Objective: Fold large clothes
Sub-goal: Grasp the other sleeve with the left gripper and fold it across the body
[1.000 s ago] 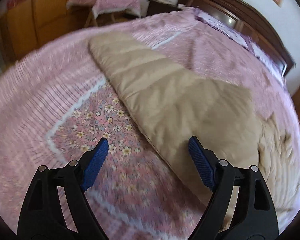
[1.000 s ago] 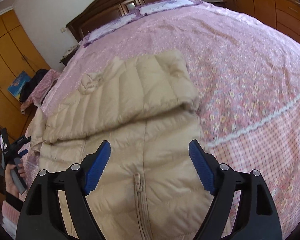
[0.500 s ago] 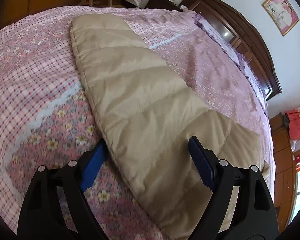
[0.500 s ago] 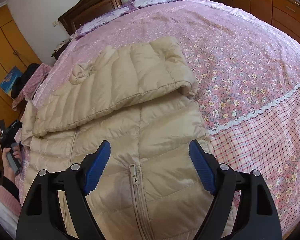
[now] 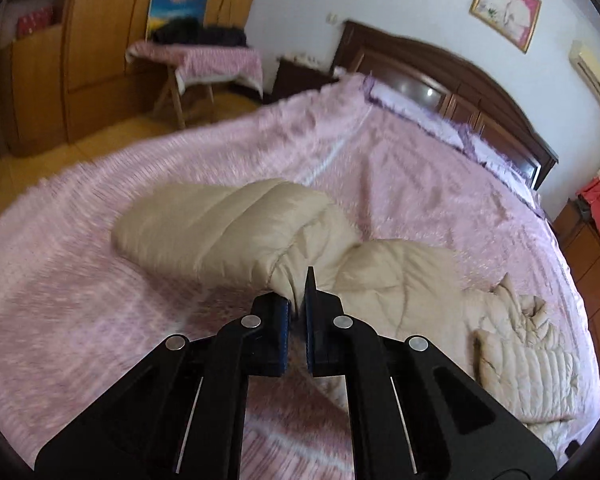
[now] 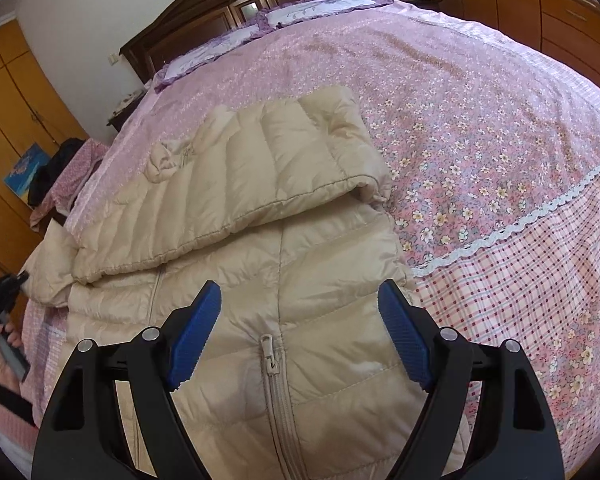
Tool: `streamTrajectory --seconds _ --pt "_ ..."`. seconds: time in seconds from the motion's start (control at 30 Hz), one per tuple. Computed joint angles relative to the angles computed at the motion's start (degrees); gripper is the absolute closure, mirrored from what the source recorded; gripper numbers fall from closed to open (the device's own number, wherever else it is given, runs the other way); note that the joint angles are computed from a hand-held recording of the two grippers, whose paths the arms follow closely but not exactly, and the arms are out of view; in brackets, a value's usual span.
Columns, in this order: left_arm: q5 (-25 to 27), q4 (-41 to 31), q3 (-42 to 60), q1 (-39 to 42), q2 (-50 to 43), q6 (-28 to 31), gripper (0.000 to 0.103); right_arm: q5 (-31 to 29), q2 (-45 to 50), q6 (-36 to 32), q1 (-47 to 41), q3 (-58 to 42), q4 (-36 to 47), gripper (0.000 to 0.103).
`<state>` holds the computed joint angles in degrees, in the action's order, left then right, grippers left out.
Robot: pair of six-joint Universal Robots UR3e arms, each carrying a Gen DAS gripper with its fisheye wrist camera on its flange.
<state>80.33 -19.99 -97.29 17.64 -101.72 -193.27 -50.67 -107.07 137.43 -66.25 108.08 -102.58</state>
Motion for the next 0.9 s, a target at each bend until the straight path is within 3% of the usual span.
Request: streamTrajectory --seconds 0.17,0.47,0.9 --pt "1.63 -0.26 -6.19 -1.08 10.34 1.85 0.097 0.81 0.24 -1.43 -0.43 -0.38 2.17 0.024" --pt "4.70 -3.28 -6.10 -10.57 18.28 0.53 0.098 2.15 -1.35 -4.96 -2.58 -1.18 6.09 0.008" --pt "14.82 -3.03 8.42 -31.28 4.35 -3.95 0.098 5.22 -3.03 -11.29 -7.93 -3.68 14.62 0.006"
